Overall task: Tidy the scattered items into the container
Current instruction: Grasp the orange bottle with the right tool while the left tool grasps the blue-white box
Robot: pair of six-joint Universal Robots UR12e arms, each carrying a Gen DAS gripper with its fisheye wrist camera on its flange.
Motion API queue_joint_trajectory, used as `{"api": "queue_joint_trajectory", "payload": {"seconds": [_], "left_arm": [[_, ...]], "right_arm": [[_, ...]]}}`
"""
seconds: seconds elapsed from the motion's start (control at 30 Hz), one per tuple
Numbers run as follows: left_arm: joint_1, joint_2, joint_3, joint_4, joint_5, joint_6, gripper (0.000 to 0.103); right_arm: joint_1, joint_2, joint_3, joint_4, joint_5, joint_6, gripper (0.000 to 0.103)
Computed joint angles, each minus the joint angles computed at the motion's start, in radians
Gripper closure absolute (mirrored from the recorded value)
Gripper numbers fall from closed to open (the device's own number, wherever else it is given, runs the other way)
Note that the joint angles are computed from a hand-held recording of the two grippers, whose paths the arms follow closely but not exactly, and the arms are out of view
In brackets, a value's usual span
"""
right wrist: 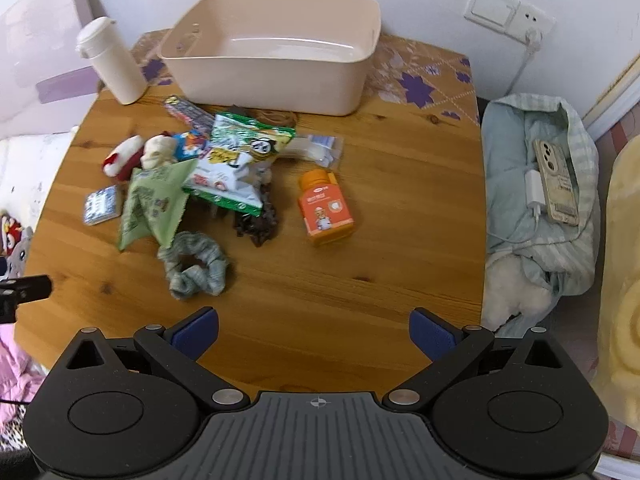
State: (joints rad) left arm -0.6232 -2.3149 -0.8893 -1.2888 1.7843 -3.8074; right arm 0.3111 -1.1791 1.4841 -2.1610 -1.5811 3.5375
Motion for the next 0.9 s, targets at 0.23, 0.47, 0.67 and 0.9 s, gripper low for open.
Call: {"api": "queue_joint_trajectory", "payload": {"seconds": [0.23,0.47,0.67,0.9], "left_arm": [[0.025,-0.025,0.02,-0.034,0.042,-0.006,0.015],[0.054,-0.057,0.038,-0.068,0.08,0.083,0.015],[0.075,-0.078,0.046,-0.077,0.09,0.181,0.015],[0.098,-0.111,0.065,-0.096,0.064,0.278,0.015]], "right_arm": [[-0.022,0.056,-0.02,-0.028,0.029,0.0,0.0],[-0.055,0.115,-0.046,-0.05,0.084,0.055,0.0],[-0.058,0.168,-0.083,-0.076,0.038,-0.04,0.0],[-0.027,0.221,-0.123,-0.112,-0.11,-0.335,0.0]]}}
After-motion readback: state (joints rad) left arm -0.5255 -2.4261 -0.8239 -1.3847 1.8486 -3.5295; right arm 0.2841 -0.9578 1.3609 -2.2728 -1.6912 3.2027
